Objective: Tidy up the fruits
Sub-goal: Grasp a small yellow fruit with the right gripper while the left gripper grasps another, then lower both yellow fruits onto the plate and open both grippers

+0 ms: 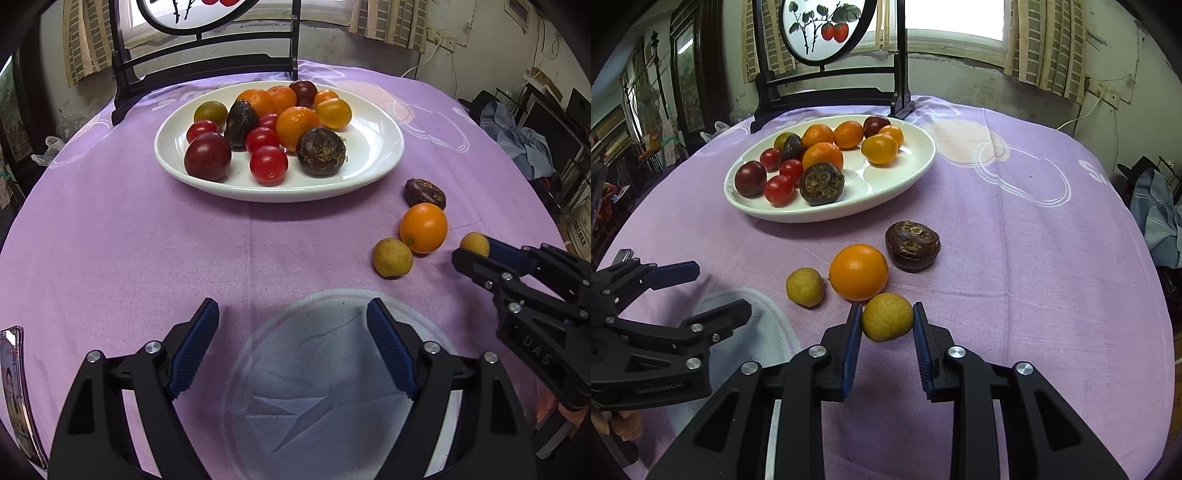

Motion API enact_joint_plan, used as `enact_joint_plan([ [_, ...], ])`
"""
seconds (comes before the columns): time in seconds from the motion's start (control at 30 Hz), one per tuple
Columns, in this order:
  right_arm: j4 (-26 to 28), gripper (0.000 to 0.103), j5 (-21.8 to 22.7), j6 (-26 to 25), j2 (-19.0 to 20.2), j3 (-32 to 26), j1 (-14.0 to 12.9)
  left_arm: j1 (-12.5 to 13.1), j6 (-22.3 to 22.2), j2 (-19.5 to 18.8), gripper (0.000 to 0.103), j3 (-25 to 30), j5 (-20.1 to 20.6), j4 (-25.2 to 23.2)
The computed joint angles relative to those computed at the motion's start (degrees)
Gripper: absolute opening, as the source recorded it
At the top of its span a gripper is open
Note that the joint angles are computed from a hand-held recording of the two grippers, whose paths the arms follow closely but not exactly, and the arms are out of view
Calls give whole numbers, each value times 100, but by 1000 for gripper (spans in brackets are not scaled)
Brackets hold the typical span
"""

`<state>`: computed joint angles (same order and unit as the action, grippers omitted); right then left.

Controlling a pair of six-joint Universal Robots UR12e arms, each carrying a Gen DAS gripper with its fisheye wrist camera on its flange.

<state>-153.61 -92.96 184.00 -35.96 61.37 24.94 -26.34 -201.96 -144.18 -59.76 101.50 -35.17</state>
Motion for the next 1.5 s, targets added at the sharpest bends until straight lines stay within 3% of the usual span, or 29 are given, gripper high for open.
enact_joint_plan([
  [0.4,-460,28,301,2,-325,583,-71,-82,169,-147,80,299,145,-255],
  [0.8,-705,28,322,124,-461,831,-119,-217,545,-687,79,1262,357,-659],
  [0.9,-702,28,309,112,-463,834,-113,-196,639,-755,62,1368,167,-585],
  [0.93,-693,28,301,108,-464,834,-111,-193,678,-773,53,1398,108,-553],
  [0.97,-683,28,297,104,-461,829,-110,-204,748,-801,37,1446,154,-543],
  [1.03,-658,28,293,105,-456,821,-111,-228,922,-836,27,1508,223,-545],
  [1.2,-582,28,230,119,-431,785,-106,-197,828,-658,27,1178,-19,-350],
  [1.5,-693,28,237,-7,-411,795,-82,-114,850,-27,27,58,-51,473],
])
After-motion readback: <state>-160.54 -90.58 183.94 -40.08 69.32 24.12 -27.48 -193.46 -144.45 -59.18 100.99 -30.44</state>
